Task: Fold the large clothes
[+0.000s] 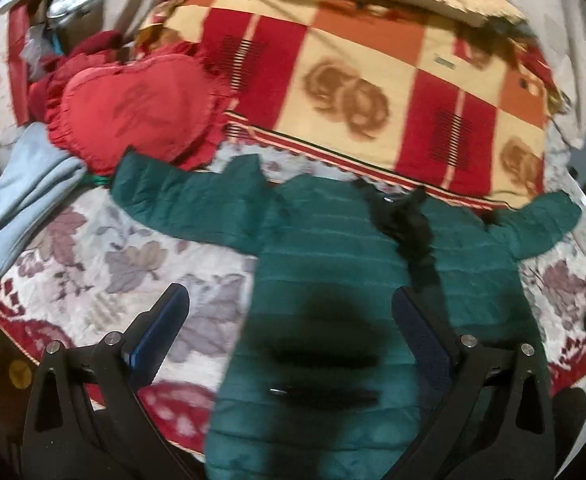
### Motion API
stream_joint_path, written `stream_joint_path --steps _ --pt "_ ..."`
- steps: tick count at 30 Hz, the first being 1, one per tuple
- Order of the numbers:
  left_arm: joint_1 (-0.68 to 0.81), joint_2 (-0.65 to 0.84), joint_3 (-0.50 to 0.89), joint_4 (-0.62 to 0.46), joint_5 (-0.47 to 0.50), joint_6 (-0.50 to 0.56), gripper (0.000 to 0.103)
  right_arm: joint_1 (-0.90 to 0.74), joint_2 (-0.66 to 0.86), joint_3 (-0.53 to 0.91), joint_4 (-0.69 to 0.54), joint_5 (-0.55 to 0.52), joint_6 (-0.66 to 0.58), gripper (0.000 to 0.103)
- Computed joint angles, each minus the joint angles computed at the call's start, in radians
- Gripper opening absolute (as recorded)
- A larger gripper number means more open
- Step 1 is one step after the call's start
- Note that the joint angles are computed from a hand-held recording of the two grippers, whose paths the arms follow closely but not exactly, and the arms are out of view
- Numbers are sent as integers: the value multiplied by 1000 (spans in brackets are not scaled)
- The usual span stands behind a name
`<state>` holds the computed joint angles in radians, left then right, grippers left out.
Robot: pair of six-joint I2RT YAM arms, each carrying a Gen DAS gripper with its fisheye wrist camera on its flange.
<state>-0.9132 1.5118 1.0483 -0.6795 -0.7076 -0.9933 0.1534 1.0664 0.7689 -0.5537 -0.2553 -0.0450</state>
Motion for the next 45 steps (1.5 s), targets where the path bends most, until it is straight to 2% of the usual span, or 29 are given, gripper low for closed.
stream_joint_path --steps 5,12,23,45 --pt "-20 33 15 43 -9 14 102 112 60 -31 157 167 0 103" --pt "4 99 35 90 14 14 102 171 120 -72 300 249 20 103" --pt "20 127 42 115 25 27 102 179 163 -98 369 233 84 103" --pt "31 152 53 131 36 32 102 150 206 -101 397 211 132 103"
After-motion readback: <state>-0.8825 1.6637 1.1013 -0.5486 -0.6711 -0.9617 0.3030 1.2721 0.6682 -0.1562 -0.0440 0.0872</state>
